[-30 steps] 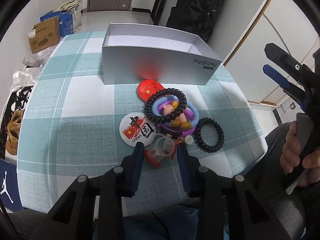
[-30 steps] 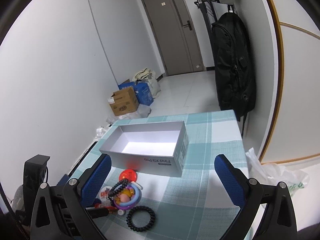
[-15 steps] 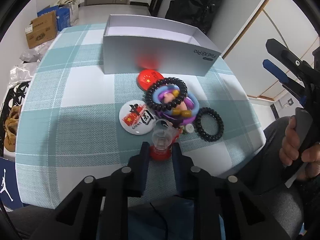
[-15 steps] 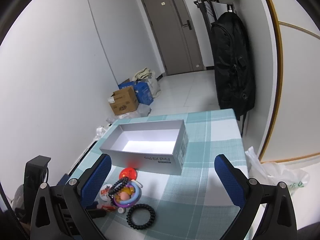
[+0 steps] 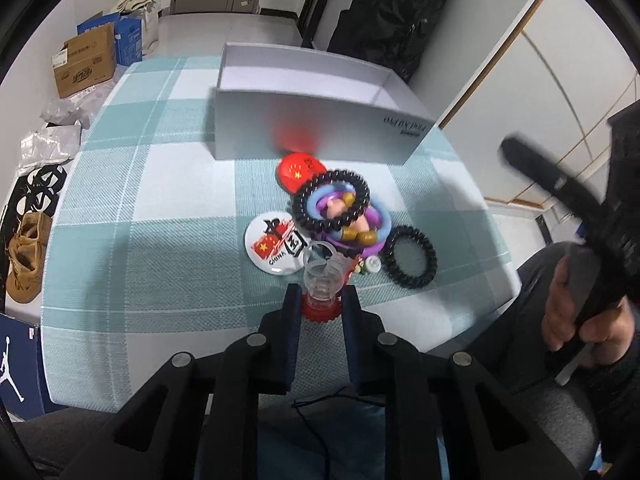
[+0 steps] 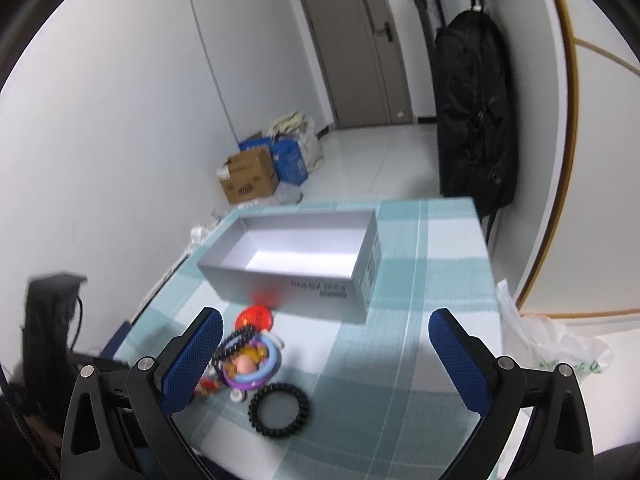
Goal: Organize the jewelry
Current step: 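Lower the left gripper onto the clear red-based trinket and close it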
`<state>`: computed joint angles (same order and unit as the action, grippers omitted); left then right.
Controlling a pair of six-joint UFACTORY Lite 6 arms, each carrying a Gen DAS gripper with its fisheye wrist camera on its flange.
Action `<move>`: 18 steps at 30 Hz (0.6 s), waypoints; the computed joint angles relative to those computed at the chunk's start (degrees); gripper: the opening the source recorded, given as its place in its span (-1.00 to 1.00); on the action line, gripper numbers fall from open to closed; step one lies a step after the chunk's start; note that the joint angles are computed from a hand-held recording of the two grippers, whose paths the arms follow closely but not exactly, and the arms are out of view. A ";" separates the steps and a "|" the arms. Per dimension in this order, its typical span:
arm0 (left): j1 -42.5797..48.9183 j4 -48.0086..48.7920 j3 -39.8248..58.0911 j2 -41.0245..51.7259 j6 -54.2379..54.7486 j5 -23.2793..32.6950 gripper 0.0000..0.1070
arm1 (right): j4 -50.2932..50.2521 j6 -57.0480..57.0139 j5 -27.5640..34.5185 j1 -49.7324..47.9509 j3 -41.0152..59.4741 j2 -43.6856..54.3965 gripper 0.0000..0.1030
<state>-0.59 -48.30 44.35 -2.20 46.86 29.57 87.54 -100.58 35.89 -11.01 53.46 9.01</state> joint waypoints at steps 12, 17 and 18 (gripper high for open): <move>-0.92 5.44 2.78 5.07 -6.22 0.62 -0.67 | -15.57 7.80 -2.37 7.86 -1.69 0.74 0.99; -1.71 8.49 2.02 4.17 -8.32 -0.42 -0.67 | -15.94 5.93 -0.81 9.25 -4.02 -0.85 0.72; -2.06 9.38 1.84 3.96 -8.90 -0.90 -0.67 | -16.20 5.84 -0.68 9.50 -4.44 -1.03 0.59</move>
<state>-2.65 -38.92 46.19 1.76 37.96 28.67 71.34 -94.75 35.21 -1.51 49.02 7.98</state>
